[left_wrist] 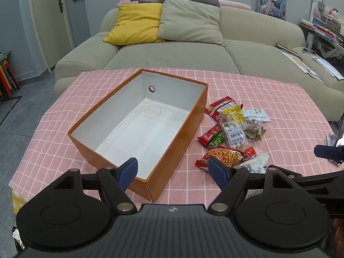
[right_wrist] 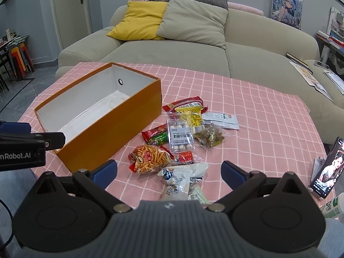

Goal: Organize snacks

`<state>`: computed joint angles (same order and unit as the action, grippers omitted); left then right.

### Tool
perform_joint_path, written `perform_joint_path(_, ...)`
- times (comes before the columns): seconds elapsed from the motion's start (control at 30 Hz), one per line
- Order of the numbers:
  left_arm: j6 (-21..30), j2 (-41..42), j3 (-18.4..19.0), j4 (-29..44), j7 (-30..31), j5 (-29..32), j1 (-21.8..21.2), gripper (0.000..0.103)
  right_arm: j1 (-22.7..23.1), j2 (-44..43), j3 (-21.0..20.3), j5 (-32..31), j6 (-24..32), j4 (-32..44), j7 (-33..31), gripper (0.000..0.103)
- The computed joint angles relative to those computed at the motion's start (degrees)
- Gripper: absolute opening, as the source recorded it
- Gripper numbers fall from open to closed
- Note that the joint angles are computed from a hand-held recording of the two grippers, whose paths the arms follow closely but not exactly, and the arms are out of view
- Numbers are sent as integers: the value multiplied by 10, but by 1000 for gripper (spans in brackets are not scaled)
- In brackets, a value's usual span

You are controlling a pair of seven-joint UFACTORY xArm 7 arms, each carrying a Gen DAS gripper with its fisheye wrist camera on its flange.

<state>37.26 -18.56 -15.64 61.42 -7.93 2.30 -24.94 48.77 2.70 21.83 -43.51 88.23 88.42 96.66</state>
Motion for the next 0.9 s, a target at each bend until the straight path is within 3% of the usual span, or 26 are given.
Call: perform_joint_path(0.9,3,1,5,2,30,-21,-13,87,-6,-8,-2,12,-22,-15,-2,99)
